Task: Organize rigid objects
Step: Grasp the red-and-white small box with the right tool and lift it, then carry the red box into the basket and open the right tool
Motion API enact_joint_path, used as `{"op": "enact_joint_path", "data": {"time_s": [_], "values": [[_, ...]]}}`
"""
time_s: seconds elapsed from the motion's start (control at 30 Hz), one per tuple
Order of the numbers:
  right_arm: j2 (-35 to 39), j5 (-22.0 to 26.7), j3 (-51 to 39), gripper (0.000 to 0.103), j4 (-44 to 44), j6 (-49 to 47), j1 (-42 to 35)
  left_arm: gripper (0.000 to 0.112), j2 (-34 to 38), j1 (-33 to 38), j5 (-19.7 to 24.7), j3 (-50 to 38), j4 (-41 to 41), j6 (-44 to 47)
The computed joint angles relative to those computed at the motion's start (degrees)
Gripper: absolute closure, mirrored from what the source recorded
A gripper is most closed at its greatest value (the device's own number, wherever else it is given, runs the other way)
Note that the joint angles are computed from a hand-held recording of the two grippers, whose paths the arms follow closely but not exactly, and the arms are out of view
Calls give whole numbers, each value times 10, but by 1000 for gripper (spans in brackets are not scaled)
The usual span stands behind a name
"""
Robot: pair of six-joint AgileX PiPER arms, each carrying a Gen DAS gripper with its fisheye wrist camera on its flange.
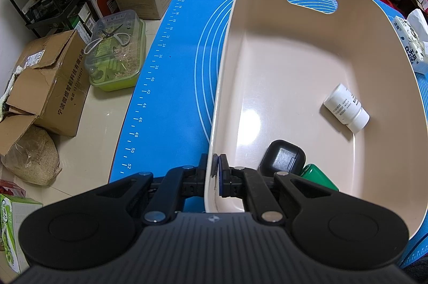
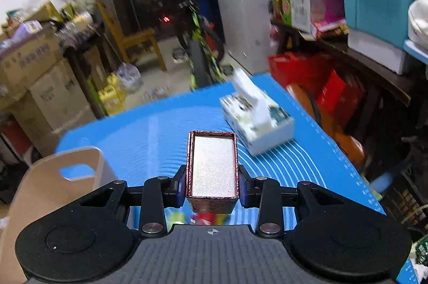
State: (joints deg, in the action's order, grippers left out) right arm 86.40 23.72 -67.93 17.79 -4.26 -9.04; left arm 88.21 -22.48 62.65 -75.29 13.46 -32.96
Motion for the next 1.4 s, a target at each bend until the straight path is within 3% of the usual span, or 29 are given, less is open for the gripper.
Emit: {"op": "enact_joint_path", "data": {"time_s": [0.33, 0.47, 0.83, 0.97, 1.1, 1.4], "values": [[-47, -36, 35, 59, 205, -203, 51, 104, 0, 3, 7, -7, 0, 6], [-39, -34, 34, 59, 232, -243, 89, 104, 1, 1, 7, -7, 1, 4], [0, -42, 20, 59, 125, -174, 215, 104, 4, 0, 8, -10, 4, 4], [10, -29, 15, 59, 43, -112, 254, 104, 4, 0, 8, -9, 5, 4], [32, 12, -11, 59, -25, -52, 272, 104, 5, -1, 9, -11, 6, 4], [101, 167, -92, 60, -92, 8, 276, 104, 6, -2, 11, -13, 9, 5]]}}
